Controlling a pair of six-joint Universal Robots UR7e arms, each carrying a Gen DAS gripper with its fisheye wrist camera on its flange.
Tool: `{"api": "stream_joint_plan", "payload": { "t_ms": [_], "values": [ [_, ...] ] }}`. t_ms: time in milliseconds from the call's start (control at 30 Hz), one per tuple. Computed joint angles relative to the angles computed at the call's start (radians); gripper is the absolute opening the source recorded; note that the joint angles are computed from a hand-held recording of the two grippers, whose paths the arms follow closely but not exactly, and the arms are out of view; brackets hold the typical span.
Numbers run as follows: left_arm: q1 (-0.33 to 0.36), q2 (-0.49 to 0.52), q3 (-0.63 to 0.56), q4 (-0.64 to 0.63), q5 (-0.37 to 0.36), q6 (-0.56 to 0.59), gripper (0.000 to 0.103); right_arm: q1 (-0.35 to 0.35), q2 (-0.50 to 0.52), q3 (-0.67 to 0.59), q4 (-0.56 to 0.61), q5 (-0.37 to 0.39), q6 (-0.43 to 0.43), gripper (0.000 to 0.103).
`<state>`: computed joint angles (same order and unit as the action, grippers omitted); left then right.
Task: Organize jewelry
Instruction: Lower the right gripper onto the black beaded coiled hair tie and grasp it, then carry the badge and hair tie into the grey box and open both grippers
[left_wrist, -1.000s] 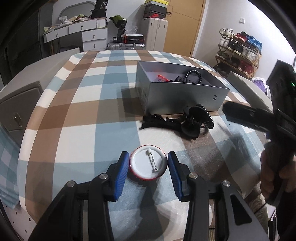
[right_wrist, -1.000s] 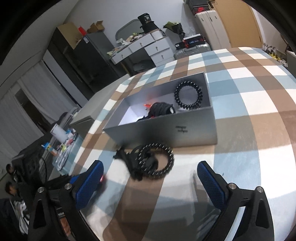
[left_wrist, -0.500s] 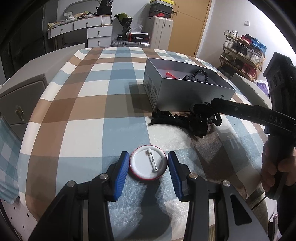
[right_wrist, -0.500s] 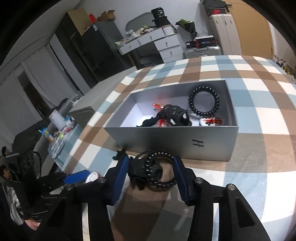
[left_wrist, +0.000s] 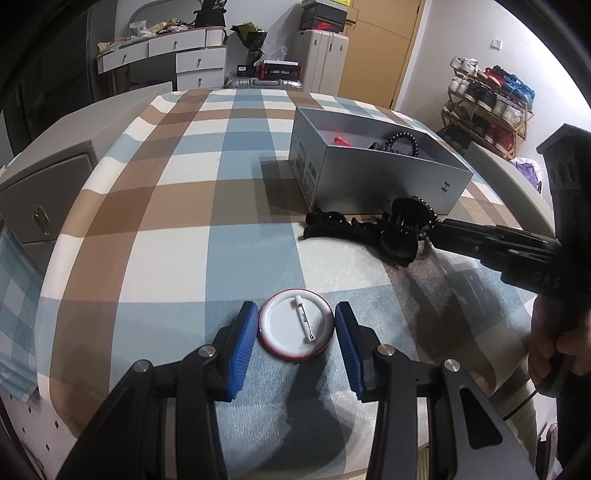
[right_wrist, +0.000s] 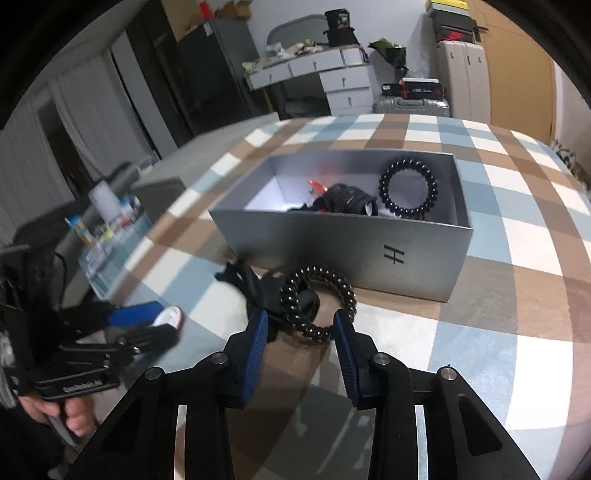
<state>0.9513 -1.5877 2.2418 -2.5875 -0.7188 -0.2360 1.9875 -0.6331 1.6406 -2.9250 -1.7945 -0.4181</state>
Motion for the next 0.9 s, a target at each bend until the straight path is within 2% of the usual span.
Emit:
{"api": "stream_joint_plan", "payload": {
  "t_ms": [67, 167, 267, 667, 767, 900],
  "values": [
    [0.004, 0.003, -0.001, -0.002, 0.0, 0.002, 0.037, 0.001, 0.004, -0.007, 0.007, -0.016, 0.007, 0.024],
    [0.006, -0.004, 0.004, -0.01, -0.003, 0.003, 0.037, -0.01, -0.006, -0.001, 0.017, 0.016, 0.025, 0.013],
    [0.001, -0.01, 0.008, -0.004, 0.001, -0.007, 0.037, -0.008, -0.015, 0.014, 0.0, 0.019, 0.023, 0.009],
    [-0.026, -0.031, 0.003, -0.021, -0.02, -0.002, 0.037, -0.005, -0.078, 0.093, -0.1, 0.054, 0.04, 0.009],
    [-0.044, -0.02, -0.008, -0.037, -0.003, 0.018, 0.037, 0.003, -0.085, 0.085, -0.094, 0.037, 0.054, 0.009],
    [-0.057, 0.018, -0.041, -0.083, 0.02, 0.049, 0.037, 0.002, -0.098, 0.074, -0.103, 0.078, 0.074, 0.009]
  ]
}}
